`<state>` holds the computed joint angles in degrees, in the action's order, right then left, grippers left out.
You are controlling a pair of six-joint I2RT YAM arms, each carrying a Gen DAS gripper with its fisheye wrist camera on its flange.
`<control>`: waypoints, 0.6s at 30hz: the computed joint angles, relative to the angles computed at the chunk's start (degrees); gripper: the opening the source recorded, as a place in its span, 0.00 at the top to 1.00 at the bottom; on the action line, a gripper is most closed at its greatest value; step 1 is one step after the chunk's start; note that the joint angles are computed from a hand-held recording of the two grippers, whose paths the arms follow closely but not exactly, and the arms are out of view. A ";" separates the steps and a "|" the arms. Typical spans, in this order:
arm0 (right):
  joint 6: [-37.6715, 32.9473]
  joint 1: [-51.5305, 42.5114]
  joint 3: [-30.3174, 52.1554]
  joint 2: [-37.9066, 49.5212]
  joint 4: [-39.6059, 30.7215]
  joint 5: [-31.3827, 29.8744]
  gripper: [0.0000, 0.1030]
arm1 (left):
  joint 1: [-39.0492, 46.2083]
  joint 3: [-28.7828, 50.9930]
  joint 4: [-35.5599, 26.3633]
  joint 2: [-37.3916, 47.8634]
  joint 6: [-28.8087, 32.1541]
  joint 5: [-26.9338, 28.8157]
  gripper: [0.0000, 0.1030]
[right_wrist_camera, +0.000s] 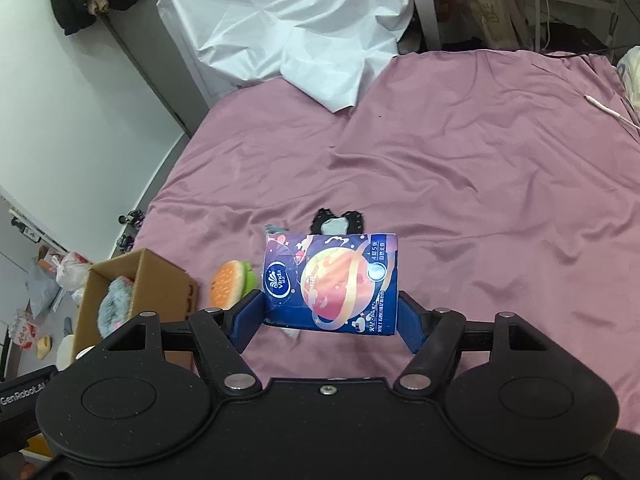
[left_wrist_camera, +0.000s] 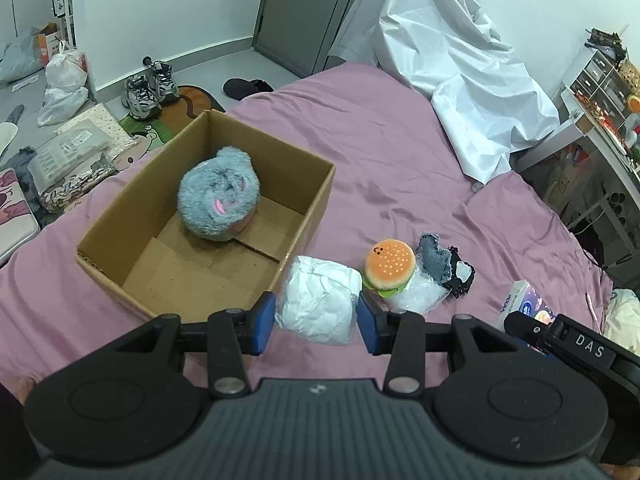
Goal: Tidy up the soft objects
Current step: 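Grasp the white packet with the left gripper while the right gripper grasps the blue snack box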
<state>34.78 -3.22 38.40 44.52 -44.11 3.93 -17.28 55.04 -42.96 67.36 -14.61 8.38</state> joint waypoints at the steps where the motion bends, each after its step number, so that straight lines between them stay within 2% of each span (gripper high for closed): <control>1: 0.56 0.85 0.28 -0.24 -0.43 0.70 0.34 | 0.46 0.01 -0.20 -0.28 0.30 0.31 0.58; 18: 8.62 15.32 6.07 -0.20 -4.06 9.49 0.34 | 8.40 0.54 -2.65 -3.30 4.86 5.19 0.58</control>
